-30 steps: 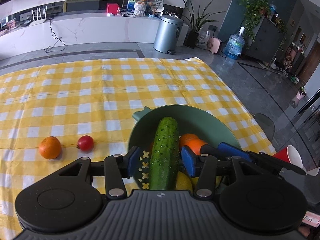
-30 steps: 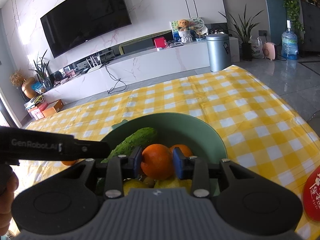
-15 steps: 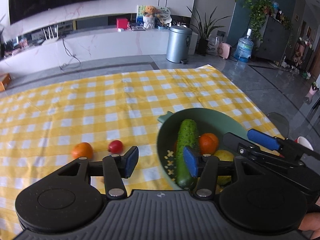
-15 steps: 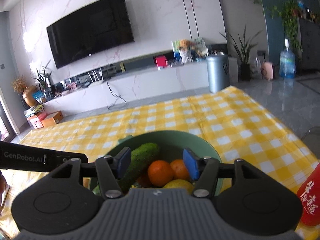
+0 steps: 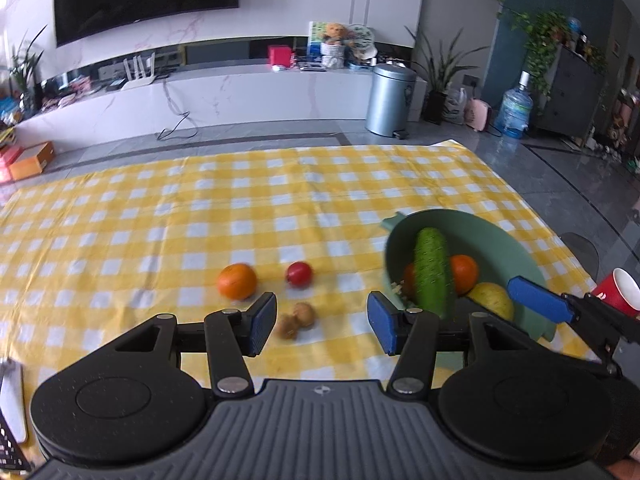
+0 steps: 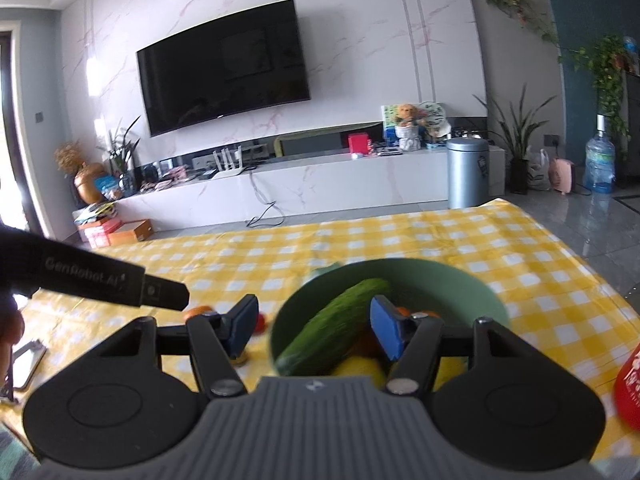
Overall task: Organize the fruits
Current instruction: 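Open the left gripper to release the cucumber while the right gripper releases its orange, then withdraw both open grippers from the colander toward the remaining kiwis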
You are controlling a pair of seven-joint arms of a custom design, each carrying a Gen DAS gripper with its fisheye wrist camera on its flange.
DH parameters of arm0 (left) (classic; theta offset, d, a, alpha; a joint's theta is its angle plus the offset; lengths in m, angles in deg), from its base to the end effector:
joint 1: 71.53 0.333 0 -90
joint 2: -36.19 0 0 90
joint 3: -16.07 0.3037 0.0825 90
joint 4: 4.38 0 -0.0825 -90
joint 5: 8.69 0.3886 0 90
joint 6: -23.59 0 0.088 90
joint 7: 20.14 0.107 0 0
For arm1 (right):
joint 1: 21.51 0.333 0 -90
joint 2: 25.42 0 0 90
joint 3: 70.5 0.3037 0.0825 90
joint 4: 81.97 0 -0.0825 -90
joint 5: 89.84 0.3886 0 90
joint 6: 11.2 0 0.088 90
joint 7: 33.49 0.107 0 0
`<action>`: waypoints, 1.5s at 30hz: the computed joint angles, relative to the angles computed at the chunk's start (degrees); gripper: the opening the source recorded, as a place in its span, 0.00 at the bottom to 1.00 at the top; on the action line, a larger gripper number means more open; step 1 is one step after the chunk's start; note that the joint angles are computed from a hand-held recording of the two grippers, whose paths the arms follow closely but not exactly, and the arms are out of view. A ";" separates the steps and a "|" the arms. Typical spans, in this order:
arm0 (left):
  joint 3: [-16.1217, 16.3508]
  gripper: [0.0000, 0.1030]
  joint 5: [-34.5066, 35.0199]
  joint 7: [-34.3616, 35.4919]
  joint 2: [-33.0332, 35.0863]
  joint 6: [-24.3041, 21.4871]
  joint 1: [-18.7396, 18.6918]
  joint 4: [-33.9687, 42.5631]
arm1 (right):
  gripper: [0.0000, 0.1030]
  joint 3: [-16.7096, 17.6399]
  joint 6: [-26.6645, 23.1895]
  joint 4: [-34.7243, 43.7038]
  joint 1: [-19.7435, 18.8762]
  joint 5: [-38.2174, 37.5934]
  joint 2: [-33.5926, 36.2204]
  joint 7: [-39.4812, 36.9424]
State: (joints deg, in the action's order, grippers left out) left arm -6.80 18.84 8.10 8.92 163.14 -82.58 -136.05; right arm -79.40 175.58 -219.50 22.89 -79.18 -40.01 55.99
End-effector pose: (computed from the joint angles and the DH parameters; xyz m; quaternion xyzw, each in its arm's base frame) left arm 0.3809 -0.2831 0.5686 -0.7112 0.5866 -0.2737 0.2742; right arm 0.4282 0.2761 0.5336 -0.7113 0.4658 -0.1911 0.4905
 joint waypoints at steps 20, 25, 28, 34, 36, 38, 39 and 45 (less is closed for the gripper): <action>1.02 0.60 -6.26 -4.35 -13.75 7.19 3.17 -14.64 | 0.50 18.79 -4.43 0.97 -13.11 -9.34 1.40 0.77; 0.86 0.60 -6.85 -4.36 -14.00 9.35 4.21 -16.09 | 0.44 21.14 -6.14 2.29 -15.65 -12.76 2.48 2.36; 0.98 0.60 -7.30 -4.03 -13.84 10.15 4.53 -16.78 | 0.42 22.42 -6.70 3.43 -16.99 -15.24 3.63 3.51; 1.30 0.60 -8.14 -3.92 -13.35 11.96 5.37 -18.17 | 0.38 24.53 -8.48 6.62 -19.53 -21.66 6.58 7.20; 1.38 0.60 -8.25 -3.85 -13.14 12.82 5.72 -18.66 | 0.38 24.73 -9.27 7.78 -19.87 -23.93 7.69 9.07; 1.42 0.60 -8.34 -3.68 -12.69 13.60 6.07 -18.99 | 0.36 24.20 -9.78 8.79 -19.41 -25.37 8.82 9.92; 1.41 0.60 -8.33 -3.59 -12.39 14.13 6.26 -19.14 | 0.35 24.01 -10.01 9.30 -19.27 -26.33 9.40 10.49; 1.28 0.60 -8.13 -2.17 -9.44 16.48 6.84 -19.03 | 0.29 22.08 -11.40 12.14 -17.21 -28.69 12.83 11.89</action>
State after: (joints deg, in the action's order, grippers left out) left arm -5.52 10.72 5.93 -0.52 179.61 -75.74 -155.08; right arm -57.33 164.18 -207.36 5.68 -107.87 -27.19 67.88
